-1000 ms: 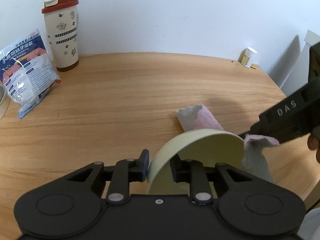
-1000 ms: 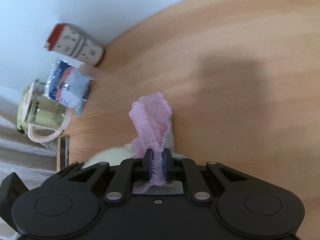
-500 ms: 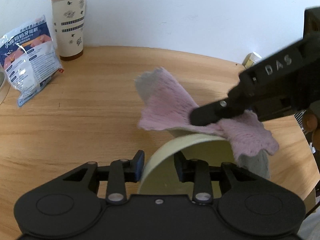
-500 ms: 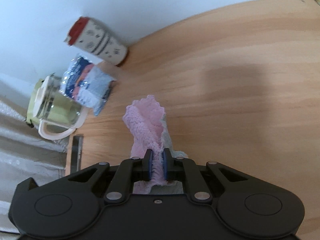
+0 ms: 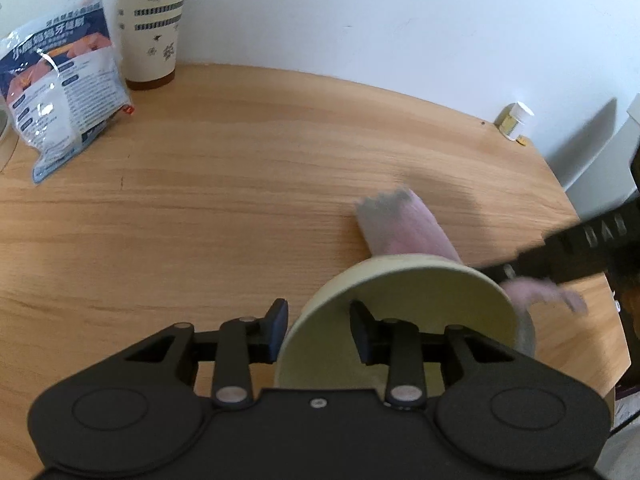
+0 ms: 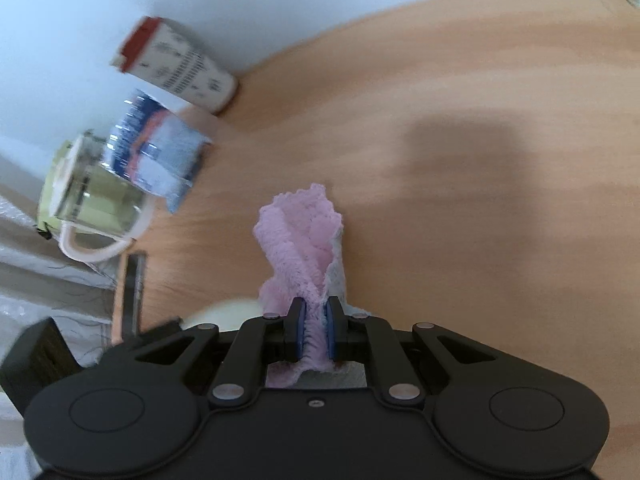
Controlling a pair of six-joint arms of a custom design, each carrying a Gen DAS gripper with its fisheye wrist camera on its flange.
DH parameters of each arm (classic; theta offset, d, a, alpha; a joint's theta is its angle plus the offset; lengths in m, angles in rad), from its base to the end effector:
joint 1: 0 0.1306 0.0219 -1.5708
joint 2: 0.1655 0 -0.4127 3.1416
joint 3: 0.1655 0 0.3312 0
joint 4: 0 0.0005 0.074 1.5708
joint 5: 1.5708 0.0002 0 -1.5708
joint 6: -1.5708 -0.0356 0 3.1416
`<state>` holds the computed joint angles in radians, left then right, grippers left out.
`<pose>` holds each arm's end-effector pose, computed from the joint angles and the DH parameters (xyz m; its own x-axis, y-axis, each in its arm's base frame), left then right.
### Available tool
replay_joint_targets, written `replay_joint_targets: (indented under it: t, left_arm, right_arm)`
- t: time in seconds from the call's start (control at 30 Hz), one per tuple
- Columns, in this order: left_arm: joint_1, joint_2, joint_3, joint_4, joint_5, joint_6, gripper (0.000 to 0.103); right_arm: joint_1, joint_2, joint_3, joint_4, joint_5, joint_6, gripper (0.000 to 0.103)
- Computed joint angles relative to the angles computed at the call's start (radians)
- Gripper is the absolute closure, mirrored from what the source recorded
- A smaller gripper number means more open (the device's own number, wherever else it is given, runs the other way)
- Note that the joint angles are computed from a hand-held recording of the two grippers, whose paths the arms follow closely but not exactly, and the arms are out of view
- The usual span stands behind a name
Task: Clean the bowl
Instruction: 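Hold the bowl with the left tool while the right tool rubs the cloth over the outer wall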
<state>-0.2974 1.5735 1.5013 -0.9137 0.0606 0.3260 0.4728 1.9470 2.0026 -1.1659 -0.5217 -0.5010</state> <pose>0.4597 -0.1437 0.4221 -0.8591 -0.0710 -0.5069 0.0521 0.9730 -0.2247 0.5368 0.2939 0.4086 -0.9839 -0.0355 -0.1753 -0.1361 0.7845 0.6050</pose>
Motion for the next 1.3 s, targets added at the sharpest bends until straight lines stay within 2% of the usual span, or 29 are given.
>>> replay_joint_targets:
  t: [0.13,0.27,0.3,0.4,0.43,0.47,0.5,0.6,0.73,0.9,1.03,1.1,1.13,1.2,1.23,1.3]
  left_arm:
    - [0.003,0.012,0.027,-0.007,0.008,-0.024,0.069]
    - [0.008,0.038,0.097,-0.064,0.015,-0.109,0.063]
    - [0.014,0.046,0.124,-0.085,0.032,-0.145,0.058]
    - [0.007,0.069,0.193,-0.150,0.053,-0.296,0.053]
    - [0.005,0.070,0.199,-0.157,0.053,-0.321,0.053]
    - [-0.002,0.076,0.217,-0.173,0.043,-0.399,0.053]
    - [-0.003,0.078,0.220,-0.176,0.042,-0.417,0.053]
    - [-0.010,0.106,0.268,-0.231,0.058,-0.623,0.053]
    - [-0.035,0.111,0.265,-0.214,0.005,-0.825,0.052]
    - [-0.044,0.127,0.278,-0.219,0.072,-1.006,0.054]
    - [-0.047,0.133,0.285,-0.224,0.090,-1.053,0.063]
    - [-0.043,0.137,0.290,-0.226,0.106,-1.049,0.074]
    - [-0.040,0.138,0.291,-0.225,0.110,-1.046,0.077]
    - [-0.030,0.147,0.300,-0.223,0.119,-1.012,0.088]
    - [-0.024,0.151,0.305,-0.222,0.123,-0.995,0.090]
    - [-0.014,0.159,0.311,-0.216,0.112,-0.887,0.096]
  right_arm:
    - [-0.008,0.000,-0.002,0.011,-0.009,-0.006,0.091]
    - [-0.004,0.013,0.032,0.016,-0.008,-0.008,0.091]
    - [-0.002,0.017,0.041,0.015,-0.009,-0.009,0.090]
    - [0.008,0.044,0.101,-0.006,-0.012,0.005,0.090]
    - [0.012,0.054,0.121,-0.014,-0.011,0.009,0.090]
    - [0.013,0.061,0.132,-0.015,-0.016,0.004,0.090]
    - [0.014,0.068,0.143,-0.015,-0.023,-0.006,0.090]
    - [0.020,0.065,0.138,0.004,-0.012,-0.030,0.090]
    - [0.019,0.047,0.111,0.027,-0.005,-0.042,0.090]
    - [0.013,0.024,0.074,0.053,0.012,-0.068,0.090]
    - [0.004,-0.003,0.036,0.084,0.040,-0.095,0.090]
    - [-0.006,-0.019,0.011,0.107,0.050,-0.113,0.090]
    - [-0.010,-0.028,-0.003,0.120,0.052,-0.125,0.090]
    - [-0.021,-0.036,-0.018,0.134,0.048,-0.141,0.090]
    - [-0.028,-0.045,-0.038,0.154,0.046,-0.165,0.090]
    - [-0.039,-0.057,-0.063,0.181,0.041,-0.198,0.090]
